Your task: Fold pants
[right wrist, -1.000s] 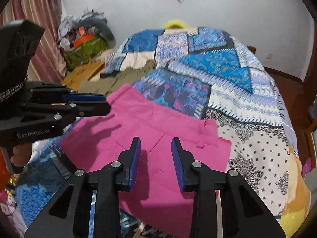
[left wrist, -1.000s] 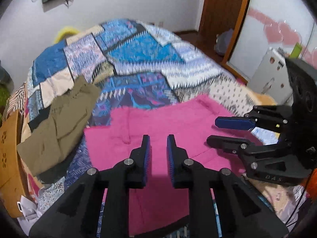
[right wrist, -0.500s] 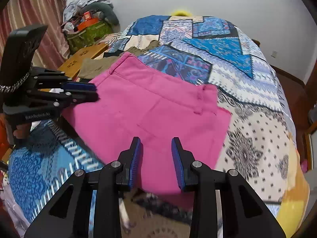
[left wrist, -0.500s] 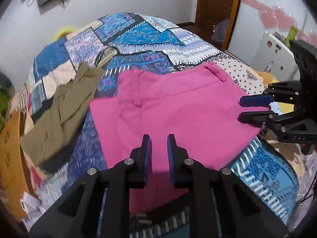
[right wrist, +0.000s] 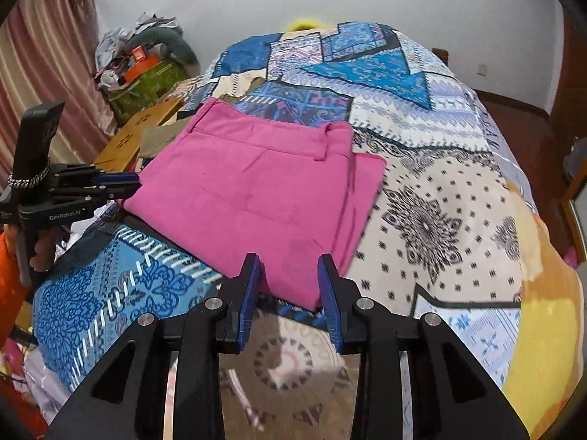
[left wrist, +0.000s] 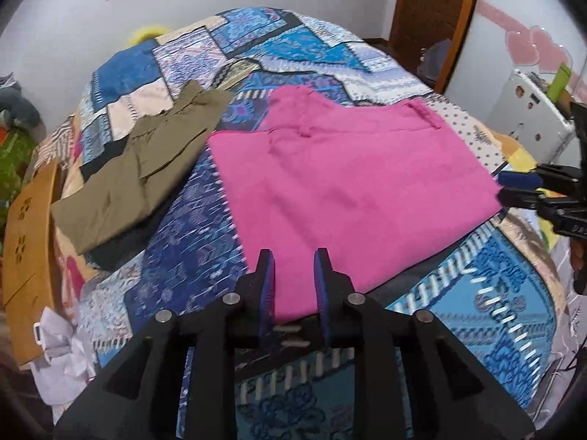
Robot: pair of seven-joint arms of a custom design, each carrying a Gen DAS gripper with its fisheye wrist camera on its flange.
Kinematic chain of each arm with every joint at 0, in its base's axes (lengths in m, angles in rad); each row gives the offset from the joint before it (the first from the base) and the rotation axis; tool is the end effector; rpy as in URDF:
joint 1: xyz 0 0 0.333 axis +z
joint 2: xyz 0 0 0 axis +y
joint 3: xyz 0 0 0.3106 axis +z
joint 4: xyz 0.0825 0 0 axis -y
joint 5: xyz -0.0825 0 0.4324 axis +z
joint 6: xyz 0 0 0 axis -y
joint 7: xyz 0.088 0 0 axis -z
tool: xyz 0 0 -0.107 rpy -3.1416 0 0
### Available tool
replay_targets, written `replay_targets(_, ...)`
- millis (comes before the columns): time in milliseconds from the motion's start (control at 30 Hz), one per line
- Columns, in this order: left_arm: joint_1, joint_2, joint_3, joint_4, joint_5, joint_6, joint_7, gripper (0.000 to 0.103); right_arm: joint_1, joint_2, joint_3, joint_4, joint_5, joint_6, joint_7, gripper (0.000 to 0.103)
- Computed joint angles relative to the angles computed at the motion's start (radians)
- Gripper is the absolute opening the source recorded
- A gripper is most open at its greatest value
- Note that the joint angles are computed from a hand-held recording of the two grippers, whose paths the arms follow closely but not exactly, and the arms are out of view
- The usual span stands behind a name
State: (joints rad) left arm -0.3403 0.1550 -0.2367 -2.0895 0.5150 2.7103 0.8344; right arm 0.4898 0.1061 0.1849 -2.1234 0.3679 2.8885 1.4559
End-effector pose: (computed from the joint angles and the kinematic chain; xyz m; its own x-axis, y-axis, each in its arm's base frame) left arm 0.5307 -0.3626 0.3655 -0.2427 -0.9701 -0.0098 -0.8292 0.2126 -0.5170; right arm 0.5141 0.3818 0.4006 0.4971 -0.8346 -0.2372 -0.7581 -0.2848 -0.5866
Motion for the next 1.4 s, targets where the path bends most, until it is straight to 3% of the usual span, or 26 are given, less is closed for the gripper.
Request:
replay_targets(267,0.014,-0.055,0.012,-0.051,0.037,-0.028,-0.076,0.042,0.009,-0.045,-0.037,-0.044,-0.206,-0.027,0.180,0.035)
replay_targets(433,0.029,-0.080,0.014,-0.053,0.088,-0.024,-0.134,0.061,-0.007,-0.069,-0.035,-0.068,-0.224,0.025,0.223,0.054)
replay_targets(500,0.035,-0.078,0.013,-0.040,0.090,-0.016,-0.140,0.062,-0.012,-0.067,-0.034,-0.063,-0.229,0.045,0.231,0.058)
replay_targets(600,0.042,-0.056,0.013,-0.002,0.080,0.003,-0.138,0.077,-0.014,-0.052,-0.036,-0.044,-0.247,0.069,0.252,0.066)
replay_targets(700,0.041,-0.016,0.014,0.048,0.076,0.016,-0.126,0.082,-0.016,-0.028,-0.034,-0.017,-0.230,0.086,0.242,0.069)
replay_targets(1033,0.045,0.155,0.011,0.207,-0.120,-0.008,0.032,0.084,-0.056,0.112,0.004,0.113,-0.023,0.009,0.103,0.071)
replay_targets(1300,0.113,0.226,-0.047,0.237,-0.363,0.031,0.179,0.084,-0.109,0.192,0.053,0.206,0.179,-0.056,-0.063,0.071)
replay_targets(1400,0.164,0.244,-0.103,0.242,-0.478,0.052,0.282,0.074,-0.125,0.212,0.068,0.230,0.256,-0.072,-0.122,0.071)
